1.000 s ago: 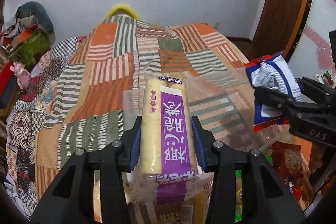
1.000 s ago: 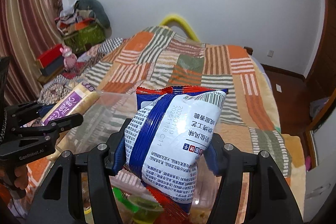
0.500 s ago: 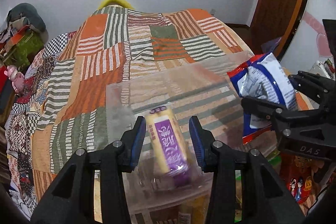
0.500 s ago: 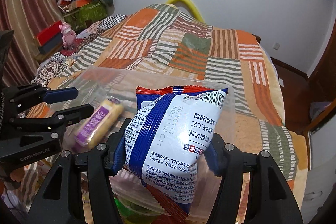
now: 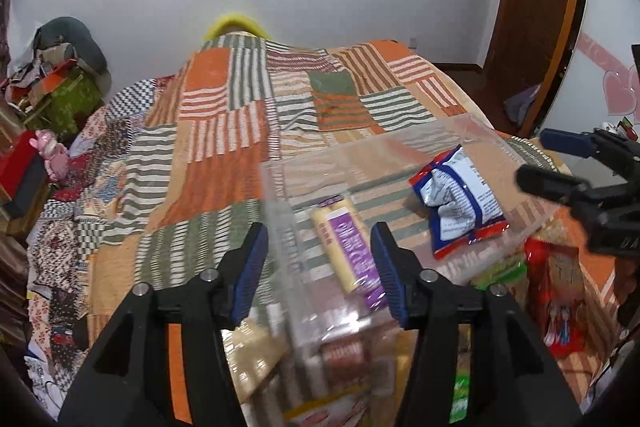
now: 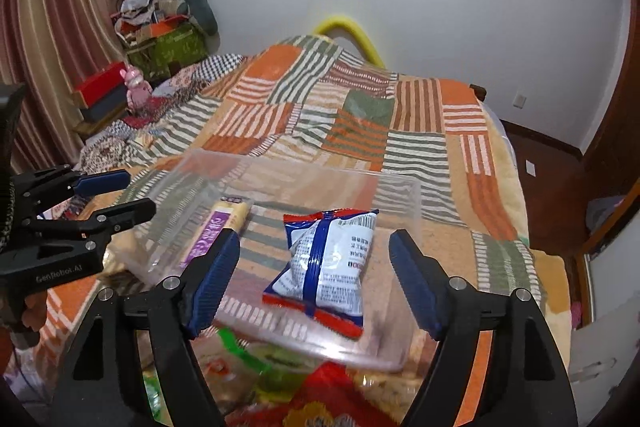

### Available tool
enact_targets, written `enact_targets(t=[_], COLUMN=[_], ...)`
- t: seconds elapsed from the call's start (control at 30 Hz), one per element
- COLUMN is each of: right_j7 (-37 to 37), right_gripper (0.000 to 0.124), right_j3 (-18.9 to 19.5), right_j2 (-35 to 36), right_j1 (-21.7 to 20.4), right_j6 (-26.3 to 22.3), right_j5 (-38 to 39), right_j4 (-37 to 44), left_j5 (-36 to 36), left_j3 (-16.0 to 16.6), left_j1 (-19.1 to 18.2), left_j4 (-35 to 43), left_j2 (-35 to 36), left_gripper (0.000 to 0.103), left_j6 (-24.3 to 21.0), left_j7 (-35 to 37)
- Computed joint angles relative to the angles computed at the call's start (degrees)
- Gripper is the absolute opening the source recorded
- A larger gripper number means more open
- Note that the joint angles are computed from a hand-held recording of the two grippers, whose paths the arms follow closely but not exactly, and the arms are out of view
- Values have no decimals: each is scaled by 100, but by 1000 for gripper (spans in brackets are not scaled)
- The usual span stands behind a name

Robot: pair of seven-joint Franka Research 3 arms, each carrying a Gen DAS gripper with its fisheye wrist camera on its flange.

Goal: Organize snacks
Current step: 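Open the left tool over the clear box while the right tool releases the white-blue bag inside, then grasp the wrapped bread block with the left tool while the right tool reaches the red snack bag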

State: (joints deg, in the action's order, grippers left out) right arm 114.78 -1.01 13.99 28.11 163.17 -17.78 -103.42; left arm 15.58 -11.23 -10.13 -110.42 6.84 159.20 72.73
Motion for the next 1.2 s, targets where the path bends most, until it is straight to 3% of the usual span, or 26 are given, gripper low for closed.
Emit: enact_targets(t=[0.27,0.43,0.6,0.7,0.83,0.97,1.2], right_j7=[1030,1800,2123,2461,2857,2680,2619], right_gripper=[80,83,92,101,102,102,103], right_j3=[-112,94,371,457,522,595,548], right_j2=[-606,-935,-1098,-1122,-1074,-1018,-882], right_j1=[92,-108,-366,-457,-480,-476,-351], right_j6=[172,31,-69,-94,-308,-328,-470], right_j5=[-947,-1576,-1571,-1547,-1640,-1174,-1163], right_j4=[-716,-1171,-1514,-1639,-1626,-1617,-1546], left_j5=[104,-450,-741,-739,-962,-1145,-944], left_j3=[172,328,401,408,409,347,188], left_j1=[229,288,312,324,306,339,413], left_j4=[-1057,-1536,-1914,-2058,-1995,-1784,-1340], left_j2=[-982,-1319,-1457,-1422,-1152,-775,-191], left_gripper=[69,74,82,87,88,88,90], left_j6=[75,47,172,302,326,307,243], left_j7=[91,534,968,1135,1373,1578,1691])
